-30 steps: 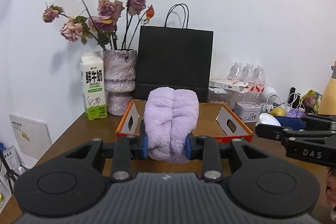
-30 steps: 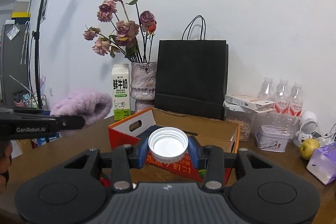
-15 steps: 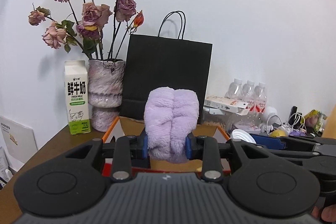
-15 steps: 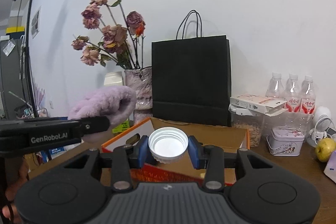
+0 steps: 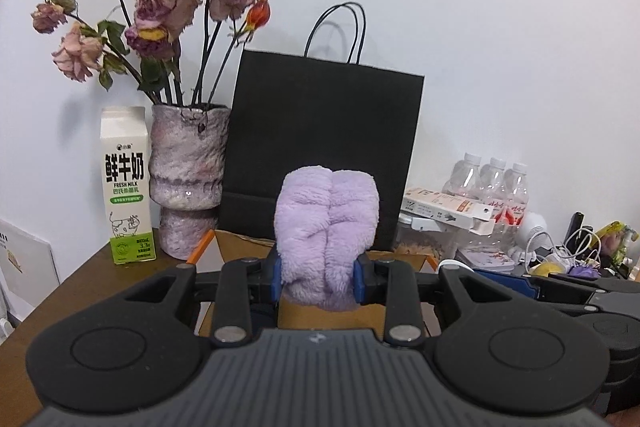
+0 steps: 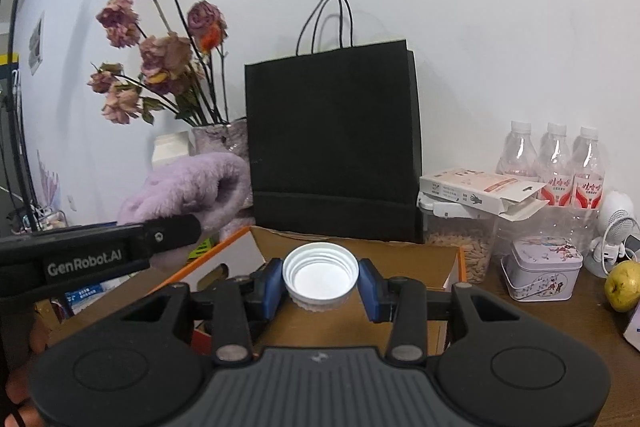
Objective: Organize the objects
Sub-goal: 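Carry the wristband with the left tool while the right tool carries the cap over the red box, then open the left tool over the red box while the right tool releases the cap inside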
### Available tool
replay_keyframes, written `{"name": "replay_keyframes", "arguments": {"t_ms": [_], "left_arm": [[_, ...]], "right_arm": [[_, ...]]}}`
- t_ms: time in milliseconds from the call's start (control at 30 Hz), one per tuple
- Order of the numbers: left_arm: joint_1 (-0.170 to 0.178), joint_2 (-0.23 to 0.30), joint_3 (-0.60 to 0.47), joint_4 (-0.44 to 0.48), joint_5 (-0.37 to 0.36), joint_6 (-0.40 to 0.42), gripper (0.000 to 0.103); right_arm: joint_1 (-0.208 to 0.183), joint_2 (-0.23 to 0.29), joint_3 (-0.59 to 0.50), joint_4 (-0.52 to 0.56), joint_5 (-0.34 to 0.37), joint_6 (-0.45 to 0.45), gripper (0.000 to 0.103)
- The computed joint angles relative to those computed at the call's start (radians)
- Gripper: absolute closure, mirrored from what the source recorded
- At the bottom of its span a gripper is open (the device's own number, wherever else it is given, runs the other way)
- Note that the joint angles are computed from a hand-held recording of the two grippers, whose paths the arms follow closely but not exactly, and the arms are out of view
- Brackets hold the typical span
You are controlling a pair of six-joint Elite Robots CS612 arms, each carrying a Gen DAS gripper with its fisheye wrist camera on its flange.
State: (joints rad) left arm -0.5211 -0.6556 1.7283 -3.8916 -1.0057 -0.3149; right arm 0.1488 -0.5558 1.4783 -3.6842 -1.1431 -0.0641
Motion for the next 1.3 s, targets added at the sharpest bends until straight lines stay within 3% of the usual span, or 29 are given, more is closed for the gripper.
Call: {"name": "replay_keyframes", "arguments": {"t_ms": [700, 1300], "left_arm": [[0.050, 0.064, -0.134, 0.162, -0.056, 0.022, 0.071], [0.050, 0.108, -0.180, 0.206, -0.048, 0.051, 0.070]], "right_arm": [[0.016, 0.060, -0.121, 0.148, -0.075, -0.023, 0.064], [0.034, 0.097, -0.153, 0.133, -0.184, -0.050, 0.064]]}}
